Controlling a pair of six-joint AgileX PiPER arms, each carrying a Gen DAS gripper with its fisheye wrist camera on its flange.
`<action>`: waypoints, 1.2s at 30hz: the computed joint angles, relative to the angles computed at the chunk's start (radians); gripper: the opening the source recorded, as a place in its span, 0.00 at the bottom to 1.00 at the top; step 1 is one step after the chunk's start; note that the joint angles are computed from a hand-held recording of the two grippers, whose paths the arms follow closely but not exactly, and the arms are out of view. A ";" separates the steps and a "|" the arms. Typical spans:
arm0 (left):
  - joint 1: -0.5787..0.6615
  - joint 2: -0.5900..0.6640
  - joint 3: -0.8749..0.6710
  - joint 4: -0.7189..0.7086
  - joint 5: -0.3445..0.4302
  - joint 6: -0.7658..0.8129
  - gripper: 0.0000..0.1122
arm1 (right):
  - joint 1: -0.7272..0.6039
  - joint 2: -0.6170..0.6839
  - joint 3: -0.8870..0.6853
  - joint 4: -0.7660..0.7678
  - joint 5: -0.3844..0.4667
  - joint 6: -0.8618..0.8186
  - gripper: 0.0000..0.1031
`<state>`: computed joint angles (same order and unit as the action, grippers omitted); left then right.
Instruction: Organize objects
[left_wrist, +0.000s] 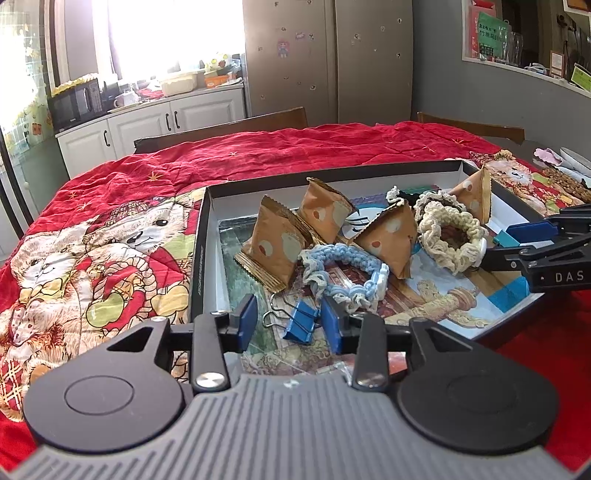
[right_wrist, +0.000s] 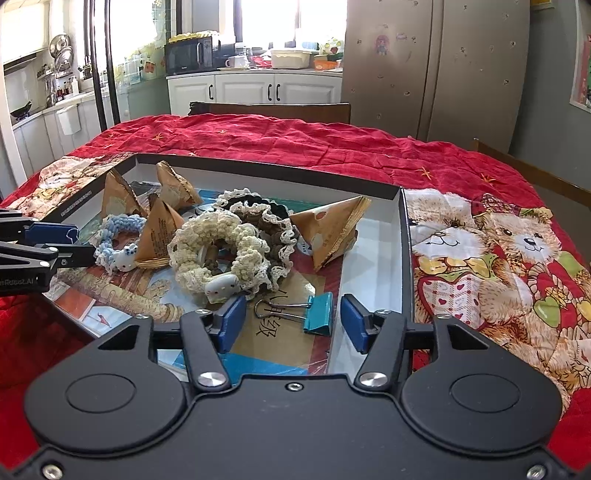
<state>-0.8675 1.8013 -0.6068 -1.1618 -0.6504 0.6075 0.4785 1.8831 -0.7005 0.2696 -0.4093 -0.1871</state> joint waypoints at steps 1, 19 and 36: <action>-0.001 -0.002 0.001 0.002 0.001 -0.003 0.50 | 0.002 0.001 0.000 0.006 -0.001 -0.005 0.56; -0.079 -0.079 0.039 -0.087 -0.057 0.033 0.68 | -0.007 -0.103 0.086 -0.082 -0.047 0.119 0.57; -0.283 -0.210 0.084 -0.335 -0.210 0.174 0.85 | 0.120 -0.313 0.199 0.237 -0.004 -0.111 0.70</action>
<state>-1.1501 1.5909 -0.5229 -1.4965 -0.8607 0.7812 0.5981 1.5702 -0.5017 0.5064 -0.4133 -0.2980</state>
